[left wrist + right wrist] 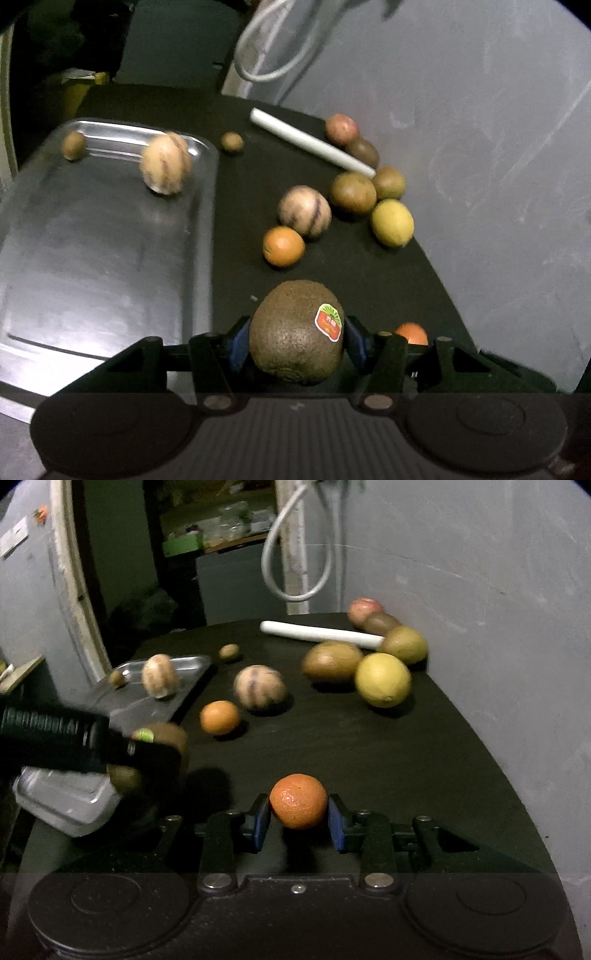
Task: Organize fruits
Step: 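Carry the kiwi in the left tool and mandarin in the right over the tray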
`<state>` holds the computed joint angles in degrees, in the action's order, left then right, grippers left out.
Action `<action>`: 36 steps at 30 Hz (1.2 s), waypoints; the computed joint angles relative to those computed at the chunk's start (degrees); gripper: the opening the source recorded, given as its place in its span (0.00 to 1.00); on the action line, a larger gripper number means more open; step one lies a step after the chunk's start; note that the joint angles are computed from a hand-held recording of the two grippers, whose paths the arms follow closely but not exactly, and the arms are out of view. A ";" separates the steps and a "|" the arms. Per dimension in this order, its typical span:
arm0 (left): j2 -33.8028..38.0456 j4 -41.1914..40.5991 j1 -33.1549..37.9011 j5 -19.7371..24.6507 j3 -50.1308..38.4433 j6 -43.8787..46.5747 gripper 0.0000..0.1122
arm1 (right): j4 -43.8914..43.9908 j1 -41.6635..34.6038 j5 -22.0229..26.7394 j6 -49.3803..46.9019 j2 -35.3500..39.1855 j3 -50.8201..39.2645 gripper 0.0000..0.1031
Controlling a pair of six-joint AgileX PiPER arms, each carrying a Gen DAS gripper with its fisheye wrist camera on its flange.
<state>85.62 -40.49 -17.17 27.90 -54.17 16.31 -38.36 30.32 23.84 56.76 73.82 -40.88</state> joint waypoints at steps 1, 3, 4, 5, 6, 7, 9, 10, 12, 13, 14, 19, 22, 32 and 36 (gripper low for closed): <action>-0.61 -1.76 1.65 0.68 0.40 2.03 0.50 | -1.19 1.86 1.37 1.67 0.48 -0.85 0.34; -1.74 -3.78 5.02 2.10 0.93 5.43 0.50 | -3.45 5.42 3.39 5.08 1.75 -2.69 0.34; -2.25 -4.29 6.56 2.60 1.07 7.24 0.50 | -4.31 6.79 4.04 6.26 2.52 -3.71 0.34; -2.75 -4.96 7.95 2.92 1.28 9.08 0.50 | -5.41 8.27 4.63 7.64 3.51 -4.81 0.34; -3.18 -6.15 9.90 3.54 1.44 11.59 0.50 | -6.17 9.50 5.19 8.48 4.67 -6.14 0.34; -3.35 -7.07 11.56 4.26 1.35 13.26 0.50 | -6.66 10.64 5.64 9.25 5.96 -7.58 0.34; -3.13 -9.15 15.36 5.93 0.78 16.78 0.50 | -6.81 11.98 5.62 10.21 8.54 -10.42 0.34; -2.93 -9.70 16.94 6.49 0.37 18.00 0.50 | -6.77 12.46 5.49 10.57 9.81 -11.83 0.34; -2.20 -10.94 20.06 7.35 -0.38 20.80 0.50 | -6.80 13.47 5.49 11.26 12.64 -15.06 0.34; -1.49 -11.75 21.80 7.85 -1.00 22.43 0.50 | -6.77 13.81 5.49 11.42 14.13 -16.76 0.34; -0.98 -12.50 23.38 8.35 -1.37 23.94 0.50 | -6.76 14.10 5.51 11.54 15.96 -18.86 0.34; 4.09 -14.34 28.86 9.67 -5.38 27.94 0.50 | -2.97 13.88 5.13 7.29 23.85 -28.46 0.34; 6.99 -14.81 30.36 9.82 -7.69 29.07 0.50 | -1.04 13.62 5.92 3.38 28.02 -33.89 0.34; 13.45 -15.86 30.04 8.50 -12.38 31.18 0.51 | -0.93 12.99 8.27 0.58 37.36 -44.91 0.34; 14.55 -13.85 29.59 8.08 -13.51 29.47 0.51 | -0.19 12.75 8.12 -1.31 39.05 -46.40 0.34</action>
<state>100.17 -54.34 12.42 35.99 -67.68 45.78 -38.55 43.08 31.96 55.45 112.87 -87.28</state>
